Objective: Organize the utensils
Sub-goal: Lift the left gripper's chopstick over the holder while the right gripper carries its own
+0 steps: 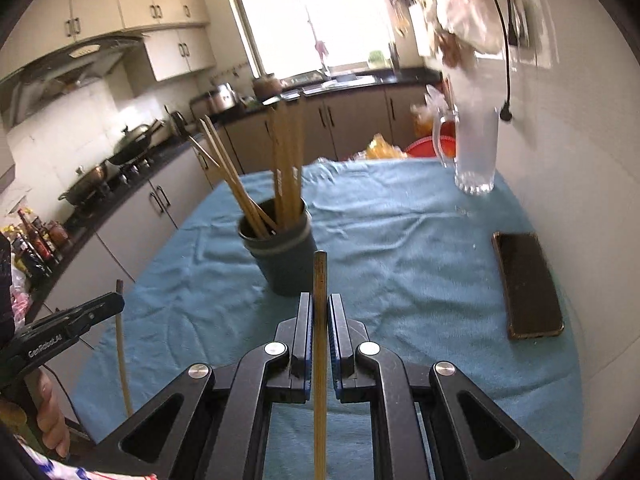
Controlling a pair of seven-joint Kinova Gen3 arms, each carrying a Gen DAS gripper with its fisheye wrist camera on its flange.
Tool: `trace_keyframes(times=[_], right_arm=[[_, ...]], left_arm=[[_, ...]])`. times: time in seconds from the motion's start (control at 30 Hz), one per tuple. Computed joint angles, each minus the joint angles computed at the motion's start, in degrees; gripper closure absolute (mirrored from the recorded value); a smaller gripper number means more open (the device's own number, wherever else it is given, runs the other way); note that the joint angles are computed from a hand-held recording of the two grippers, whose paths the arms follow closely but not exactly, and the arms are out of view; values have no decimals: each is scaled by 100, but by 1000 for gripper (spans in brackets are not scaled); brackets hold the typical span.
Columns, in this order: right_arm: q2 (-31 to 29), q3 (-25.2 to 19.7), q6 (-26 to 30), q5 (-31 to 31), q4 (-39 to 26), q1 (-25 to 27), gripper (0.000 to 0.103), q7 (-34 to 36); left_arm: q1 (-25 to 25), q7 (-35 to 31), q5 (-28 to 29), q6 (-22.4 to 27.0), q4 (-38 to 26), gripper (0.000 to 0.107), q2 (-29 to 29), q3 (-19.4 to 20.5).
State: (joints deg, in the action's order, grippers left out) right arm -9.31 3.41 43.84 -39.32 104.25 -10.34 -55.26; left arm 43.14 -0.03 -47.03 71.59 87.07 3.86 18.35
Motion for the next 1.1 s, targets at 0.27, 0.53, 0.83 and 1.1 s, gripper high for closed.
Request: trace_keyframes(times=[0.27,0.53,0.83,1.1], right_arm=[[-321,195,-19,-228,138,-112,95,228],[-449,253,-7,-191,176,-212,95,227],[-655,536,-188,-473,228,-474,95,668],[-655,948,-64,-1130,258,-628,95,1364]], left_arm=[[360,253,-498,447,-220,101,31,176],[563,385,-671,505,-279,101,36,207],[732,428,-721,871,-506,101,126,203],[965,230,-855,1352,-991,101,373,114]])
